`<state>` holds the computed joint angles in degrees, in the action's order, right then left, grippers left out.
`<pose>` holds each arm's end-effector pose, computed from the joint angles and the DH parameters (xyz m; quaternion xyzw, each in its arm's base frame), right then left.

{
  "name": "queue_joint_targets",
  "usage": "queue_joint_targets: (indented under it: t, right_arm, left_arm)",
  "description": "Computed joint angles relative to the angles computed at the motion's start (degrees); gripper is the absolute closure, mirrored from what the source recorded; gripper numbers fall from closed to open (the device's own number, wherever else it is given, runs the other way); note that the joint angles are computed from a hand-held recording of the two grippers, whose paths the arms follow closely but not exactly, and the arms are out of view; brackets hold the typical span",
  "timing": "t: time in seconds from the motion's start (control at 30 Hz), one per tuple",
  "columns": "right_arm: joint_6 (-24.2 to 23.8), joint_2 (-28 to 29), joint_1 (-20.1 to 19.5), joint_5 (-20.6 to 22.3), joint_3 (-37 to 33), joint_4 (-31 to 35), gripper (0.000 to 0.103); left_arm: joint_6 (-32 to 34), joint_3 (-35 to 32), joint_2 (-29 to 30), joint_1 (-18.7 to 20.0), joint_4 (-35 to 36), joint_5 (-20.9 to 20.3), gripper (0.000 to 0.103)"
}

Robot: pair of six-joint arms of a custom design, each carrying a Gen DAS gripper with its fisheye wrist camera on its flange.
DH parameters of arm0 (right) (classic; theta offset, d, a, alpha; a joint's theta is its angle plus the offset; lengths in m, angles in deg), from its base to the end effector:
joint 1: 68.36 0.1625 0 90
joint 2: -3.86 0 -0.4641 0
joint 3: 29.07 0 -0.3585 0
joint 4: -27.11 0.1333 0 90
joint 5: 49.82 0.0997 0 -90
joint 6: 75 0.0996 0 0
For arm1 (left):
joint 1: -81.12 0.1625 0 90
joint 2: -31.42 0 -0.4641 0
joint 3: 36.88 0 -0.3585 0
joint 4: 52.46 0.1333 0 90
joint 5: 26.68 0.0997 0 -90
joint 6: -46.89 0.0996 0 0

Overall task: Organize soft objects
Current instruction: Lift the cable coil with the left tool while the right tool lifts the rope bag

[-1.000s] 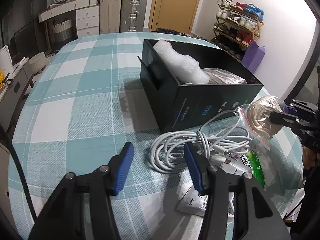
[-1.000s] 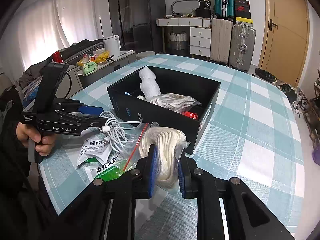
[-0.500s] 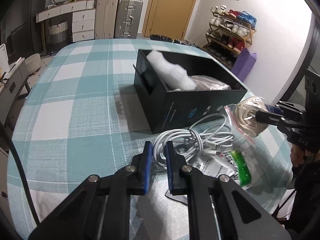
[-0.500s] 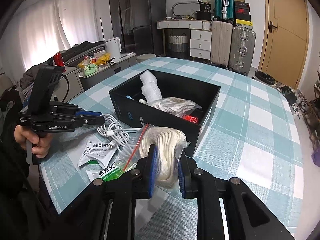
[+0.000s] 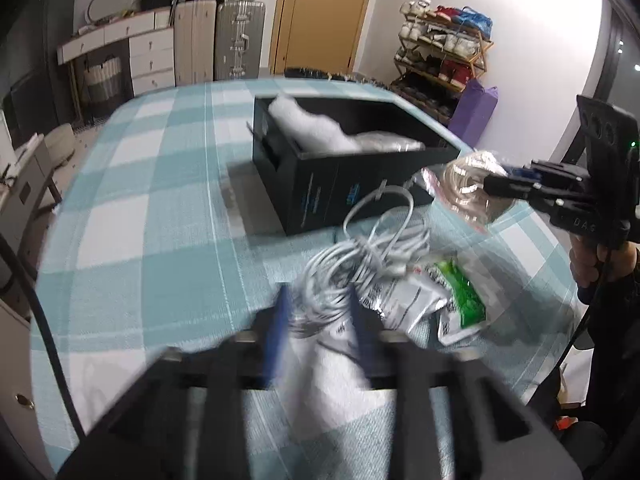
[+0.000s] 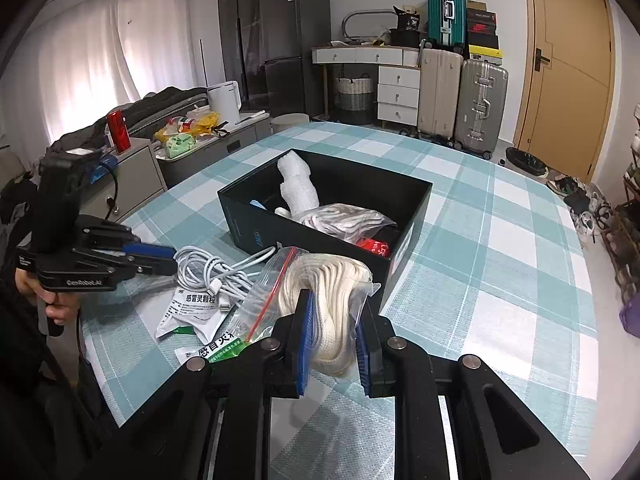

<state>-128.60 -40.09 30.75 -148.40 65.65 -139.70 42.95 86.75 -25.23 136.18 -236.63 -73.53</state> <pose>0.2268 -0.6662 0.1622 0.4911 -0.8384 0.1803 0.1525 -0.1311 -0.5393 0.2011 0.1583 0.8941 -0.3251 0.2643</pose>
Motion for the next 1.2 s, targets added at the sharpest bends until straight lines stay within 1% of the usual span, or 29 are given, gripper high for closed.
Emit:
queue_joint_targets:
  t: [0.03,0.07,0.1,0.13,0.17,0.2,0.23,0.33,0.53,0.57,0.6,0.63,0.67,0.7,0.73,0.77,0.83,0.93,1.2]
  right_arm:
    - [0.0,0.0,0.0,0.0,0.0,-0.1,0.085]
    - [0.1,-0.1,-0.1,0.0,0.1,-0.1,0.085]
    - [0.0,-0.2,-0.1,0.0,0.0,-0.1,0.085]
    - [0.0,-0.2,-0.1,0.0,0.1,-0.1,0.085]
    - [0.1,-0.2,-0.1,0.0,0.1,-0.1,0.085]
    - [0.1,-0.3,-0.2,0.0,0.0,-0.1,0.085]
    - [0.1,-0.3,-0.2,0.0,0.0,0.0,0.085]
    - [0.1,-0.4,-0.2,0.0,0.1,0.0,0.085]
    - [0.5,-0.4,-0.3,-0.1,-0.1,0.6,0.085]
    - [0.6,-0.5,-0.3,-0.2,-0.1,0.6,0.085]
    - [0.7,-0.6,-0.3,-0.2,0.0,0.7,0.085]
    - [0.7,-0.5,-0.4,-0.1,-0.2,0.9,0.085]
    - [0.8,-0.4,-0.4,-0.1,-0.3,1.0,0.085]
    - [0.9,-0.4,-0.4,-0.1,-0.4,1.2,0.085]
    - [0.9,-0.5,-0.4,0.0,-0.4,1.3,0.085]
    - [1.0,-0.4,-0.5,0.0,-0.5,1.5,0.085]
    - [1.0,-0.2,-0.5,0.1,-0.8,1.7,0.085]
    - [0.9,-0.2,-0.5,0.2,-0.8,1.7,0.085]
    - [0.2,-0.8,-0.4,1.6,0.4,0.1,0.085]
  left_arm:
    - [1.2,-0.2,0.4,-0.1,-1.2,0.2,0.045]
    - [2.8,-0.8,0.8,-0.2,-1.7,0.1,0.045]
    - [3.8,-1.5,1.1,-0.2,-1.2,-0.2,0.043]
    - [4.8,-2.1,1.5,-0.1,-1.0,-0.3,0.034]
    - [6.2,-2.7,2.2,0.0,-1.4,0.1,0.028]
    - [7.6,-3.3,3.2,-0.1,-2.3,0.9,0.020]
    - [8.7,-3.8,3.8,0.0,-2.4,1.3,0.019]
    - [9.9,-5.9,4.6,0.7,0.7,-0.5,0.019]
    - [9.3,-9.5,6.9,1.8,6.2,-0.4,0.019]
    - [8.9,-10.1,7.2,2.0,7.5,0.0,0.020]
    - [8.6,-10.5,7.3,2.2,8.2,0.0,0.024]
    - [8.1,-10.8,7.3,2.4,8.9,-0.6,0.029]
    - [8.1,-10.8,7.3,2.5,8.6,-1.1,0.030]
    - [8.4,-10.7,7.3,2.4,8.2,-1.0,0.035]
    - [9.1,-10.4,7.2,2.2,7.6,-1.3,0.043]
    - [9.8,-10.1,7.0,2.0,6.9,-1.9,0.047]
    - [10.6,-9.7,6.7,1.5,5.6,-2.5,0.068]
    - [10.3,-9.3,6.2,1.2,5.3,-3.0,0.071]
    - [9.0,-7.4,4.8,0.9,2.0,-3.9,0.075]
